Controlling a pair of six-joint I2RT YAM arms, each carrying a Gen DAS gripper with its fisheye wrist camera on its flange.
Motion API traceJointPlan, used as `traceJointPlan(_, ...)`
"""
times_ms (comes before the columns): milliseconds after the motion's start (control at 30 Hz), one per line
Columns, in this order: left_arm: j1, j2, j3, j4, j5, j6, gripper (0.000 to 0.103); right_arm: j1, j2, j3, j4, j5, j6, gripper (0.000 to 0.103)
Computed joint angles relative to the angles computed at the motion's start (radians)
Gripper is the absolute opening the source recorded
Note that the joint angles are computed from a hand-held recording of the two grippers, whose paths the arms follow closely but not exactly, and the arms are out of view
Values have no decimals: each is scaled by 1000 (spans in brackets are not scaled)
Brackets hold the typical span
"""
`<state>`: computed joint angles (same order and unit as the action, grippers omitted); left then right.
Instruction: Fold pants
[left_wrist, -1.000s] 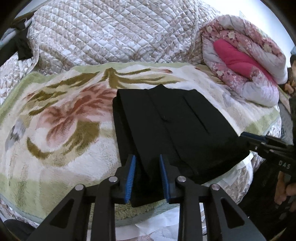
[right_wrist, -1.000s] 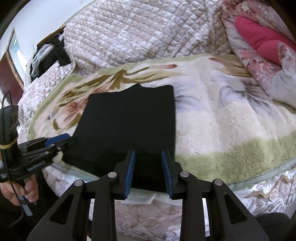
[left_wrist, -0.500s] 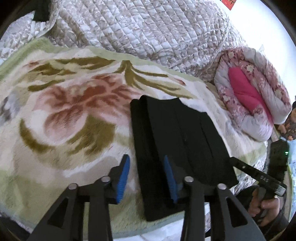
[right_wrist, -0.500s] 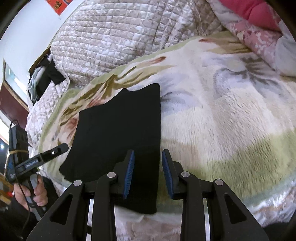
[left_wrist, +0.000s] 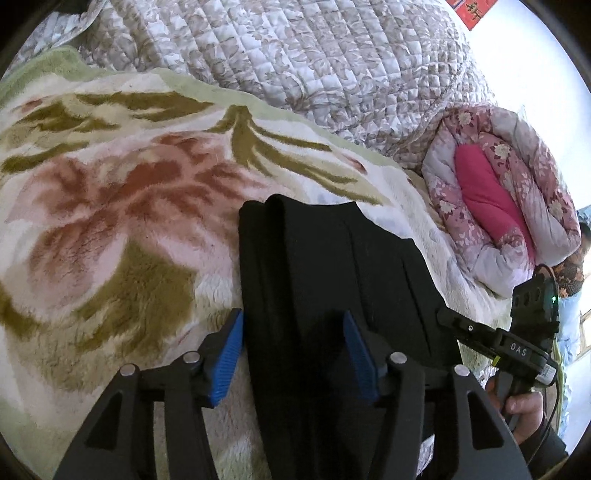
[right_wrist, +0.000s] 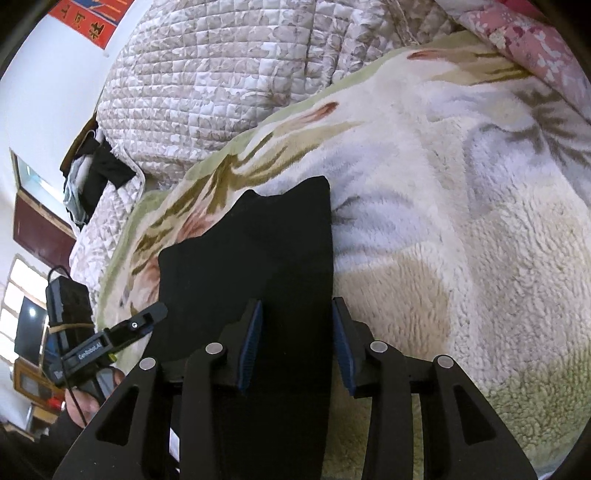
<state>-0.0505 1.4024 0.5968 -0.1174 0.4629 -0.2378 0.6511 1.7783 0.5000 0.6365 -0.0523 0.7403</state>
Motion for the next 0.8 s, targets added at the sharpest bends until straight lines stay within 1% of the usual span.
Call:
traceJointPlan(100, -8, -20, -32, 31, -3, -26, 59, 10, 4, -31, 50, -25, 24, 40)
traceJointPlan(167, -14, -52, -58, 29, -3, -39, 59, 25, 4, -57, 83, -45, 46, 40)
traceJointPlan(233, -19, -91, -84, 16, -8, -43, 58, 56, 10, -77, 105, -31, 58, 40)
traceJointPlan(267, -21, -114, -99, 10, -8, -47, 57, 75, 10, -91, 121, -8, 62, 39)
traceJointPlan(333, -27, -142, -118, 1, -14, -53, 57, 74, 17, -85, 120, -3, 69, 37)
traceJointPlan(433, -50, -124, -101, 0, -49, -50, 57, 50, 23, -26, 43, -11, 52, 33)
traceJointPlan(500, -61, -98, -74, -4, -69, -45, 54, 48, 25, 16, -15, 4, 38, 31)
traceJointPlan(567, -76, -78, -44, -19, -89, -49, 47, 61, 5, 38, -77, 31, 35, 26)
traceJointPlan(600, -79, -79, -33, -36, -95, -50, 44, 74, -16, 37, -98, 53, 33, 19)
traceJointPlan(633, -87, -93, -26, -55, -110, -48, 38, 83, -37, 32, -109, 66, 35, 17)
traceJointPlan(667, -98, -116, -25, -70, -131, -42, 33, 98, -67, 34, -134, 86, 39, 17)
traceJointPlan(700, -107, -142, -23, -88, -146, -35, 32, 107, -86, 35, -150, 99, 37, 16)
traceJointPlan(767, -112, -174, -11, -120, -148, -27, 27, 131, -133, 46, -192, 126, 27, 16)
traceJointPlan(800, -113, -184, -3, -135, -147, -23, 26, 140, -149, 52, -207, 134, 22, 16)
